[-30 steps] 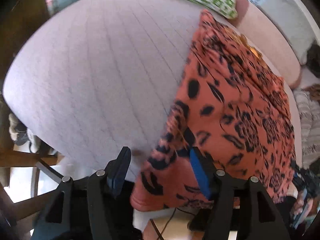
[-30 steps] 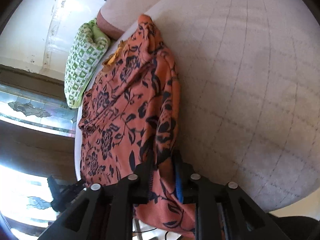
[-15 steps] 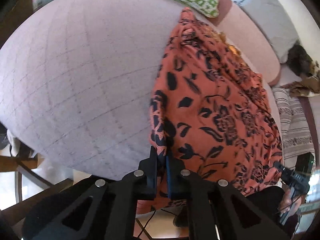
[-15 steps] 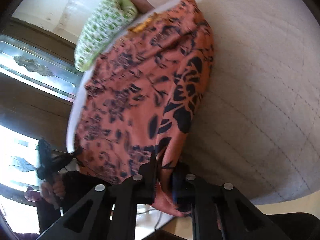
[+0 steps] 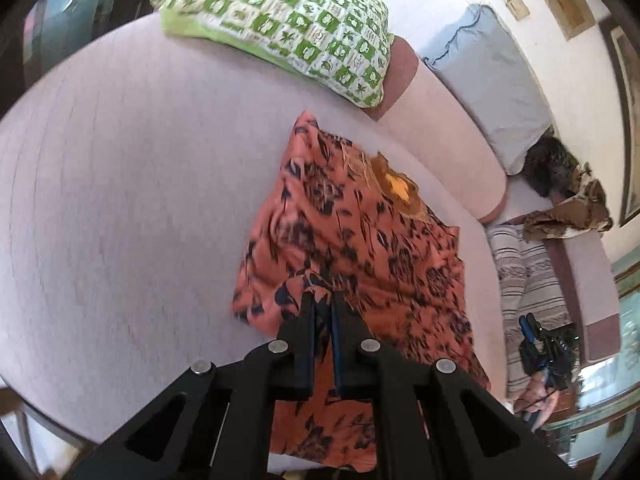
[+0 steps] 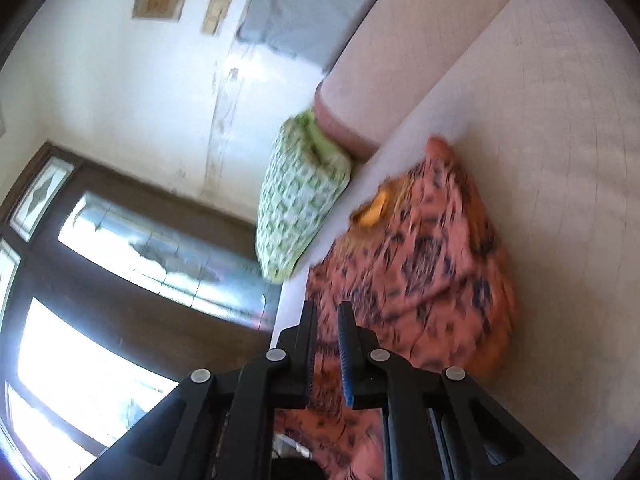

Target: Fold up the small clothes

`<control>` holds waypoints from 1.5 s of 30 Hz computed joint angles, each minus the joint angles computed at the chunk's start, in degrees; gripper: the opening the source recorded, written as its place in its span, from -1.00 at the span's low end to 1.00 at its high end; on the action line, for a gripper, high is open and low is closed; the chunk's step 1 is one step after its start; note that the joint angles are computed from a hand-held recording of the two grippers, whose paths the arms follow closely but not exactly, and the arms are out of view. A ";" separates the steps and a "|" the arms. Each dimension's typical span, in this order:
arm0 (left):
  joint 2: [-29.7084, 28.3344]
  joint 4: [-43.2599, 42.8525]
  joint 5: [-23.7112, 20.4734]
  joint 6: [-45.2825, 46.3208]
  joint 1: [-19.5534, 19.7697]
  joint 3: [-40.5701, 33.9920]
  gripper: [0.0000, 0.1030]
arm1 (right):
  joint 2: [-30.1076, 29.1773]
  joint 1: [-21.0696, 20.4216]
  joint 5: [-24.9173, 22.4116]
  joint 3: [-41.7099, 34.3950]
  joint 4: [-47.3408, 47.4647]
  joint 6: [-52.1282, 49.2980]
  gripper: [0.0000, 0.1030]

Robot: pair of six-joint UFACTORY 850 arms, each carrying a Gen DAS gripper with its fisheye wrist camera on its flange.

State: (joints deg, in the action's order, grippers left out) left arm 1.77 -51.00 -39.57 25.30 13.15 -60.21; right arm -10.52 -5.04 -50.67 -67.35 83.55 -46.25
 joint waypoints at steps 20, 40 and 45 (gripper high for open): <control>4.93 6.86 4.83 -1.41 0.60 8.51 0.22 | 8.21 -0.94 0.13 11.86 -20.51 10.88 0.53; -1.09 2.67 2.73 14.74 -1.95 5.42 -0.83 | 4.76 7.09 -0.98 9.22 -22.49 3.89 -0.73; -3.01 -6.99 -3.14 20.47 -0.50 0.33 -0.83 | 1.54 4.29 -5.11 4.19 -10.71 -2.11 -0.74</control>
